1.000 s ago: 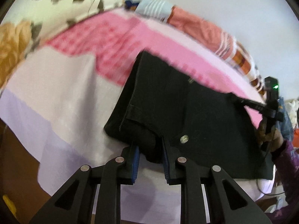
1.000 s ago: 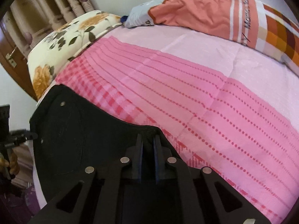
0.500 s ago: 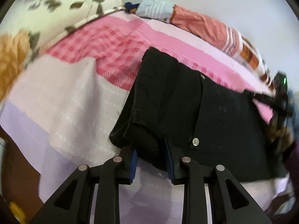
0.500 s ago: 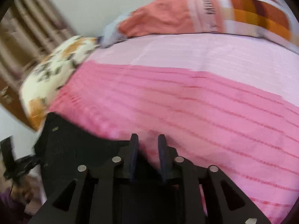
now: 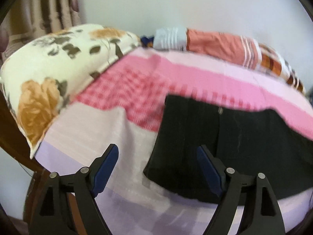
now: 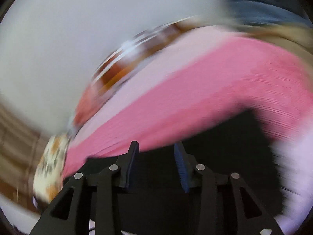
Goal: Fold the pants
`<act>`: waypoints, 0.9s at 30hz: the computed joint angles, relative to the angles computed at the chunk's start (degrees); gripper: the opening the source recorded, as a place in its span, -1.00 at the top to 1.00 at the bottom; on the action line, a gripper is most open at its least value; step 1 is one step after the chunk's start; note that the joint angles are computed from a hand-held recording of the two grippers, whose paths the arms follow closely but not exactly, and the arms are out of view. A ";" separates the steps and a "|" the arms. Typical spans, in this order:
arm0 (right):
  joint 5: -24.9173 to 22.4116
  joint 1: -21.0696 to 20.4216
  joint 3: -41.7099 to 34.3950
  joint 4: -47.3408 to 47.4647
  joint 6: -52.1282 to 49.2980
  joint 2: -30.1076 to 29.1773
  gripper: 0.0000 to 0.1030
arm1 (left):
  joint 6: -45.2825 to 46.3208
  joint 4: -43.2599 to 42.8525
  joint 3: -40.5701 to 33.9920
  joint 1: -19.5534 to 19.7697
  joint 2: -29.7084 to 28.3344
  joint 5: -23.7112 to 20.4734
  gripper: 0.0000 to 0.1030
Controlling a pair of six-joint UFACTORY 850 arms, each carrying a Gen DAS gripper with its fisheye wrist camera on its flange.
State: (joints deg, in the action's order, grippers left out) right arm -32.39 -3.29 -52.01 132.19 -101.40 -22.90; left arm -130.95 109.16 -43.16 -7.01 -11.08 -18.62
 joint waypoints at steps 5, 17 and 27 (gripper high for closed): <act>-2.86 -13.87 16.59 8.91 0.17 6.60 0.29 | -16.43 14.75 -0.92 -0.54 1.70 3.33 -0.71; -17.85 -13.63 16.19 1.86 2.29 -1.84 0.13 | 2.89 -2.08 -12.15 -7.69 -9.75 11.83 -0.73; -14.61 -9.18 14.30 3.64 -1.45 -2.44 0.32 | 22.05 -19.46 -13.39 -10.26 -10.20 12.06 -0.73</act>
